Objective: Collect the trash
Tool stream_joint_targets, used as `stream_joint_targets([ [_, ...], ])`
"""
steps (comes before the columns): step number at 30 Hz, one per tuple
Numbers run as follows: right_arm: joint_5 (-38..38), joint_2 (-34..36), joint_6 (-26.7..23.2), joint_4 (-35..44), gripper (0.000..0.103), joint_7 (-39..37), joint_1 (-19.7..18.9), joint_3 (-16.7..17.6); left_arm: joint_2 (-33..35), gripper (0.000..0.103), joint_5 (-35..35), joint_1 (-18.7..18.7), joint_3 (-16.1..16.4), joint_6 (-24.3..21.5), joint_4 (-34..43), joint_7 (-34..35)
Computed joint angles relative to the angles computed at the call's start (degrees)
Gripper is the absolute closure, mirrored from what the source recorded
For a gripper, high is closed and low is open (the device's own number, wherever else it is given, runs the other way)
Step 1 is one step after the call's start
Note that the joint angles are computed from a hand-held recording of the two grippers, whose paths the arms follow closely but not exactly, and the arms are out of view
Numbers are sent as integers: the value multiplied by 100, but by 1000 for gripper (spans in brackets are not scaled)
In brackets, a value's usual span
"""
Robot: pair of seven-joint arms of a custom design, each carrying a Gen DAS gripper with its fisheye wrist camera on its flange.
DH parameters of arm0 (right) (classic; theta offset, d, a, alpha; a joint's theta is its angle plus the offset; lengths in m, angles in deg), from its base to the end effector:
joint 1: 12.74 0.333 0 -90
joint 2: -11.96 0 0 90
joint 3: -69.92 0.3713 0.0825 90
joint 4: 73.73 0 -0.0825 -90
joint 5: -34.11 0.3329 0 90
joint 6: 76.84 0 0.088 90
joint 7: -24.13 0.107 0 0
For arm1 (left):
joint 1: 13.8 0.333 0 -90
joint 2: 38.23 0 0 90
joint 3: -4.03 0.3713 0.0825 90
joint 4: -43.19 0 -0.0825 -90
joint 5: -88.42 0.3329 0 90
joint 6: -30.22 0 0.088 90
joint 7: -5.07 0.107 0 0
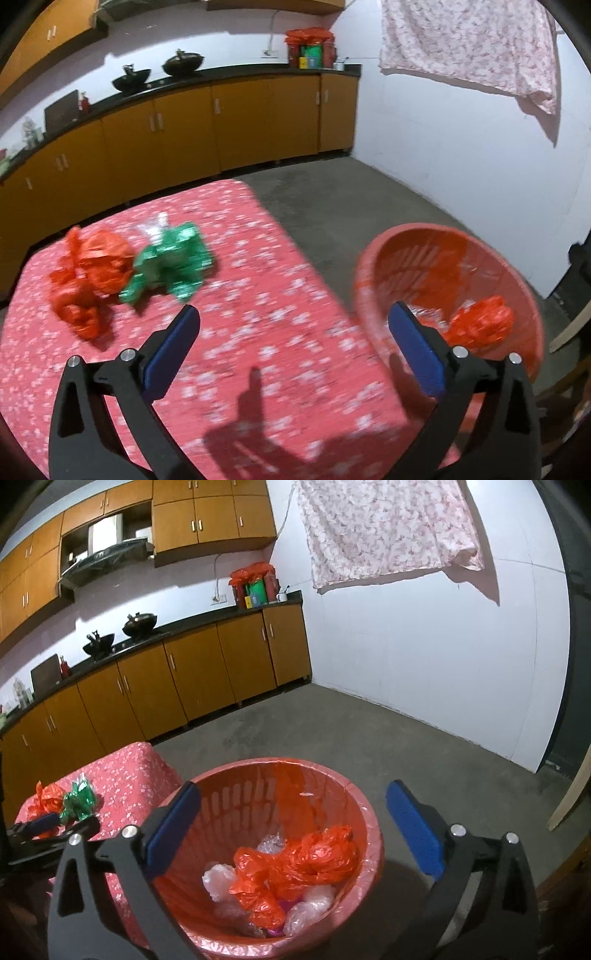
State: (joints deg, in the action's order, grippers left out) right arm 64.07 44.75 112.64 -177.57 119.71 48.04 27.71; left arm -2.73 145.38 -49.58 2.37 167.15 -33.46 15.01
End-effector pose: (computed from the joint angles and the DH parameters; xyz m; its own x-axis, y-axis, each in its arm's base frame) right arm 0.6119 0.2778 0.5052 0.0423 -0.9905 -0.1310 -0.4583 0.0973 -0.8835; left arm 0.6026 -0.4439 0.4817 0.1500 -0.9886 -0.0124 -0.6241 -0.0850 -0.7767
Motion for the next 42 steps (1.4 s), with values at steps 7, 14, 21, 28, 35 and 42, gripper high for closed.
stream_joint_targets([
  [7, -354, 164, -282, 337, 4, 162, 128, -33, -804, 2, 442, 182, 1, -181, -1294, -914],
  [14, -943, 415, -549, 910, 4, 567, 83, 150, -1522, 2, 745, 603, -132, -831, -2268, -2040],
  [21, -1601, 738, -918, 1768, 4, 834, -225, 669, -1659, 2, 588, 1395, -349, -638, -2525, -2534],
  [28, -2164, 1189, -1395, 2857, 4, 1084, -642, 1216, -1428, 4, 477, 1662, -370, -209, -2357, -2124],
  [35, -2612, 1741, -2034, 4119, 4, 1311, -1088, 1820, -1363, 27, 87, 1800, -346, 202, -2452, -1783],
  [42, -3091, 2259, -2696, 5279, 4, 1314, -1433, 2426, -1684, 33, 283, 1789, -253, 252, -2923, -1913],
])
